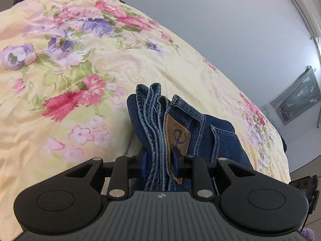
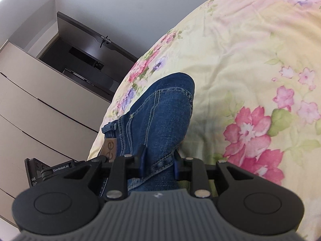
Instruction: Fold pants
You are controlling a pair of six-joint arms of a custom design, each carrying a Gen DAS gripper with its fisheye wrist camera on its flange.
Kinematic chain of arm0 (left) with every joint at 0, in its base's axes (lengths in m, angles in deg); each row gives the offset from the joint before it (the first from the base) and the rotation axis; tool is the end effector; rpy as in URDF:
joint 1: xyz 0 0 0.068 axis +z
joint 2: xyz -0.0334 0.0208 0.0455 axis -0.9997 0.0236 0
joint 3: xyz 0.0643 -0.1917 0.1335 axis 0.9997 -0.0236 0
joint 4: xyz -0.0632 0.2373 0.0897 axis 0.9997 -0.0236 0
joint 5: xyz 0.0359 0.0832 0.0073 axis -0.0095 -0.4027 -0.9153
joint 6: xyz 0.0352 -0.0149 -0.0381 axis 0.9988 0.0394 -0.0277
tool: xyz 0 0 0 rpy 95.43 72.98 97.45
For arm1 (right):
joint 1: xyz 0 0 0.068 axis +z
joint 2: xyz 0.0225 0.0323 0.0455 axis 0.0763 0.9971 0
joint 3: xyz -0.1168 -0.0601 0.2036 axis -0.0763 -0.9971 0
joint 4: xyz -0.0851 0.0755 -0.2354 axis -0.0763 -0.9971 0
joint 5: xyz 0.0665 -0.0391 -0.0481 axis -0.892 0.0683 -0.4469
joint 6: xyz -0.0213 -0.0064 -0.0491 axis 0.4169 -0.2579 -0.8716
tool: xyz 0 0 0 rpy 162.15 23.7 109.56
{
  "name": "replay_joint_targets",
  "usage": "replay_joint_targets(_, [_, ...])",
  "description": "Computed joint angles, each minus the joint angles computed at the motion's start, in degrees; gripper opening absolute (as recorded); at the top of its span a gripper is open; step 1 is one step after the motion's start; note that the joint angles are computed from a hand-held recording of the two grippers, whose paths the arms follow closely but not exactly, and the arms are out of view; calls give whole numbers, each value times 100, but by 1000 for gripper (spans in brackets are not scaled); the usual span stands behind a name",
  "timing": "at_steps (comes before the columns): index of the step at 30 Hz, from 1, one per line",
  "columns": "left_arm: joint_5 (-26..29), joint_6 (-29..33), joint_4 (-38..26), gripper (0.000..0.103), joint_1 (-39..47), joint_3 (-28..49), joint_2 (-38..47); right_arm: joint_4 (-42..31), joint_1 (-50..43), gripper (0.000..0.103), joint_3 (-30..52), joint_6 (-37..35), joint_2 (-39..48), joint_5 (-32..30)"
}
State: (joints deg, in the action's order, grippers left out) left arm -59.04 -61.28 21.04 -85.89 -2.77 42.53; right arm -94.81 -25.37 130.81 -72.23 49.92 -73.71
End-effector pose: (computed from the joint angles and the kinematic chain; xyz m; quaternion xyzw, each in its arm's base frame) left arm 0.2709 -0.0032 0.1573 -0.1020 0.9059 -0.2696 0.3103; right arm 0.3121 -0.1427 0.1143 0.0698 0.8567 0.4330 0.2715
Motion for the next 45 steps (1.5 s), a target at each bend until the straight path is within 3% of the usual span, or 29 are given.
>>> replay_joint_targets(8, [334,380,1094,31,314,-499,723,1125,269,22,-256,232,571,708])
replay_joint_targets(13, [47,363,950,38,173,-513,571,1201,376,25,-246,603,594,1011])
replay_joint_targets(16, [-494,232,517,42,-110,-530,69,1301,541,36,-564,501,-31,1542])
replay_joint_targets(19, [-1273,444,-22,42,-520,-702,-714,1534,534,39,-1222,166,-980,1994])
replay_joint_targets(21, [-1711,493,-374,42,-792,-940,-1392,1465,370,39,-1597,-92,-1546,1943])
replay_joint_targets(27, [-2211,538,-1581,36,-1546,-1587,-3513,562,-740,39,-3095,-1734,-3707,1684])
replay_joint_targets(32, [-3157,555,-1824,33,-2303,-1837,-3692,-503,-1802,26,-3848,-2921,-4659,1770])
replay_joint_targets(35, [-2983,551,-1554,33,-2108,-1941,-3416,-598,-1989,23,-4166,-3208,-4774,1856])
replay_joint_targets(41, [-2645,521,-1293,32,-1787,-2030,-3163,70,-1309,21,-4516,-2156,-5234,1949])
replay_joint_targets(45, [-2593,520,-1237,32,-1754,-1995,-3020,867,-671,4,-4827,-1414,-5340,2466])
